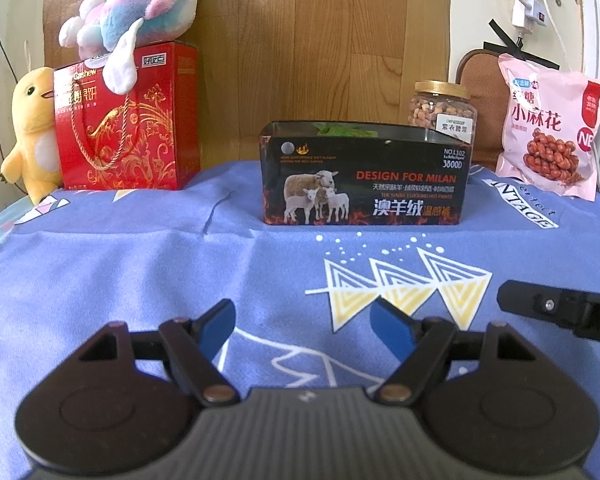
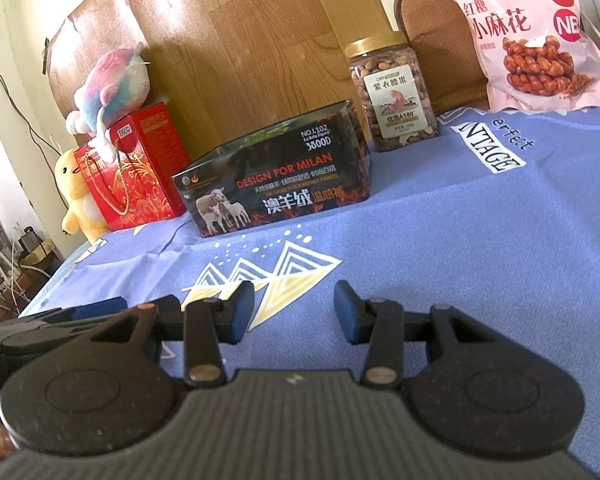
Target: Organize snacks
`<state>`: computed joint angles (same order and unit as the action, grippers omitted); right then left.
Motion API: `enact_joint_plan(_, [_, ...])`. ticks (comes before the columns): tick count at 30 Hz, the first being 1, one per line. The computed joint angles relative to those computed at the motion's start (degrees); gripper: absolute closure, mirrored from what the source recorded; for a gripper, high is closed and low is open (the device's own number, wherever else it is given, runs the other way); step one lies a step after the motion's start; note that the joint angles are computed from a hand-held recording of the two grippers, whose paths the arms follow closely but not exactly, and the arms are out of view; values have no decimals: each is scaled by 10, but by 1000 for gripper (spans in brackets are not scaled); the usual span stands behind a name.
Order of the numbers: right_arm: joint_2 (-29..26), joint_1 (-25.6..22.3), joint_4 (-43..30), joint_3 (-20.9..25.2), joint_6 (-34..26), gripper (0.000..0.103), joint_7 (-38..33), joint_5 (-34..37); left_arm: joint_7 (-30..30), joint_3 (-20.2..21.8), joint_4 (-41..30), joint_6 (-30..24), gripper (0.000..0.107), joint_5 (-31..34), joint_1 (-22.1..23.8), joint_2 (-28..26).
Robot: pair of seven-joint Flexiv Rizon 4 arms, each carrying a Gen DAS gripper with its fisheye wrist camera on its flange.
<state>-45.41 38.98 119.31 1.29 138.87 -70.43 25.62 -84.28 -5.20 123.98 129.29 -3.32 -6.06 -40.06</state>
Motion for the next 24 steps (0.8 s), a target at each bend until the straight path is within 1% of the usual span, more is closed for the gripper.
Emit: enact_joint_plan(24, [-2,-9,1,2,3,56,0,-11,2,0,-3,-4,30,2,4,-1])
